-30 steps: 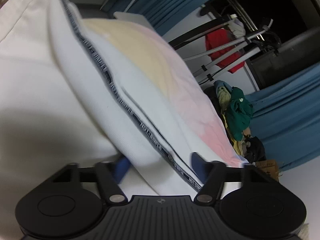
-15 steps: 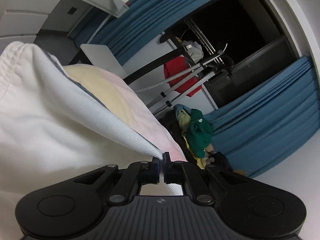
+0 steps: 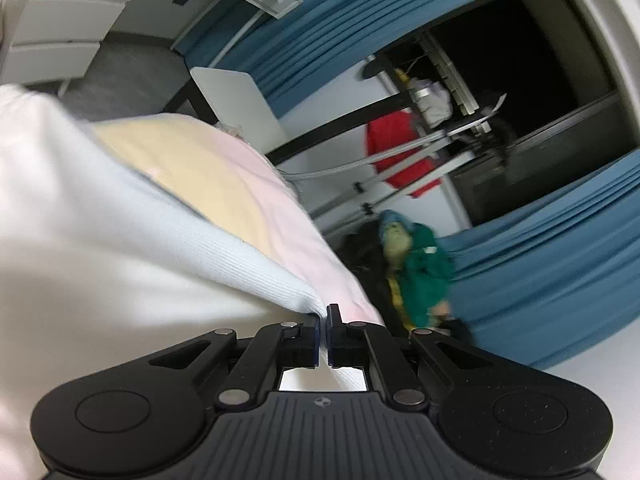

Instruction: Fold clothes

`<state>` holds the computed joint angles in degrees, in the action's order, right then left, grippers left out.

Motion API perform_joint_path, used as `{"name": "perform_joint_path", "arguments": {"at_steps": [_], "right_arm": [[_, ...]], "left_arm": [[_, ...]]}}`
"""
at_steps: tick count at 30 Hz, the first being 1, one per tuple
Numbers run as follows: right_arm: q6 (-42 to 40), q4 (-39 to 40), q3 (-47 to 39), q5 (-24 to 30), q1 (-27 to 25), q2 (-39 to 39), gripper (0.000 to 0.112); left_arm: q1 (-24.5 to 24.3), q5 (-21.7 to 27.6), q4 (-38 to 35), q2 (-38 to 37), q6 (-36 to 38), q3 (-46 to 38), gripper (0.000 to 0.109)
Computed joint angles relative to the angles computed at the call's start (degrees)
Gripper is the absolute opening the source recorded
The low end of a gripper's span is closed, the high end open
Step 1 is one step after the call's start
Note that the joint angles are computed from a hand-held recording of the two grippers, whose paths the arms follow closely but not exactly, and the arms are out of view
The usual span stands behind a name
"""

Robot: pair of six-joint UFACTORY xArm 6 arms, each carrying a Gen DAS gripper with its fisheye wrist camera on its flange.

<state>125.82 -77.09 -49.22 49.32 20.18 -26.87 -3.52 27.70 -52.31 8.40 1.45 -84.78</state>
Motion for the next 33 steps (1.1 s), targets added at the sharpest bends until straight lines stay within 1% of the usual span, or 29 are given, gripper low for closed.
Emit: {"name": "perform_joint_path", "arguments": {"at_steps": [2,3,5,7,8,10,11,13,14,15,16,17,18,19,20,21,22,23,25,27,29,30,32,33], "right_arm": [[-2.0,1.4,-4.8,-7.1,-5.8,7.4,0.008],[-3.7,2.1,-7.6,-10.0,-8.3,11.4,0.008],[-6.7,3.9,-12.2,-13.6,-11.3,18.2,0.009],[-10.4,5.7,-16.0,-16.9,-13.7,24.4,0.009],[-11.6,6.2,-16.9,-19.3,-14.8,26.5,0.010],[-14.0,7.5,-18.6,-24.0,-17.1,30.4,0.012],[-12.8,6.3,-18.1,-25.9,-17.8,30.6,0.014],[-7.6,1.6,-16.9,-29.5,-19.2,30.6,0.022],[-4.8,-0.8,-16.0,-30.1,-19.4,29.8,0.032],[-1.8,-3.5,-14.4,-30.0,-19.3,28.2,0.043],[1.2,-6.2,-12.4,-29.5,-19.1,25.9,0.047],[3.8,-8.7,-10.3,-29.0,-18.8,23.5,0.054],[6.2,-10.8,-8.2,-28.3,-18.4,21.0,0.058],[7.9,-12.1,-5.9,-27.0,-17.8,18.3,0.061],[9.2,-11.5,-3.3,-25.6,-16.9,15.5,0.065],[10.3,-10.4,-0.7,-24.2,-16.0,12.7,0.067],[11.2,-9.0,1.9,-22.6,-14.9,9.9,0.068],[13.4,-8.3,4.6,-22.1,-14.3,7.2,0.068],[17.5,-5.4,9.7,-23.0,-13.4,2.5,0.068],[21.6,-3.2,13.4,-23.5,-12.3,-0.8,0.068],[23.4,-0.3,16.3,-24.4,-11.5,-3.0,0.068],[23.2,1.1,17.3,-25.8,-11.6,-3.6,0.068],[19.2,5.1,18.4,-31.8,-14.1,-3.0,0.067],[20.0,4.4,19.1,-33.3,-14.8,-3.3,0.067]], "left_arm": [[-1.1,0.3,11.0,7.7,-7.7,-8.3,0.004],[-1.5,1.0,15.1,11.3,-10.7,-12.3,0.004],[-2.2,2.5,23.0,17.4,-15.5,-19.1,0.004],[-2.7,5.1,30.7,23.4,-19.8,-26.2,0.004],[-2.9,6.2,33.4,25.8,-21.3,-29.0,0.004],[-3.3,5.9,35.1,27.3,-20.2,-30.4,0.007],[-3.5,4.8,35.2,26.8,-18.0,-29.4,0.007],[-3.9,2.5,34.2,25.1,-12.2,-26.6,0.010],[-4.1,1.2,33.1,23.5,-8.3,-24.2,0.016],[-4.2,0.0,32.0,21.9,-4.4,-21.9,0.026],[-4.5,-1.4,31.1,19.8,-1.0,-19.0,0.033],[-5.1,-3.3,30.4,17.2,2.0,-15.5,0.043],[-5.6,-4.9,27.4,14.3,6.5,-11.6,0.046],[-6.1,-6.2,24.3,11.6,11.2,-8.1,0.047],[-7.1,-6.6,20.2,9.1,16.6,-5.1,0.048],[-8.0,-6.6,17.1,6.3,21.2,-2.1,0.048],[-9.1,-7.0,14.7,3.5,25.6,1.1,0.048],[-10.4,-7.4,13.6,0.9,29.2,4.2,0.049],[-13.3,-8.0,12.3,-3.9,35.5,9.6,0.050],[-16.3,-8.5,12.1,-8.0,40.3,14.4,0.052],[-18.7,-9.3,16.3,-10.8,40.4,18.0,0.053],[-19.9,-10.7,19.2,-11.4,38.7,19.5,0.053],[-21.9,-13.3,26.1,-12.5,34.0,22.5,0.053],[-21.9,-14.1,30.8,-12.0,29.7,22.9,0.053]]}}
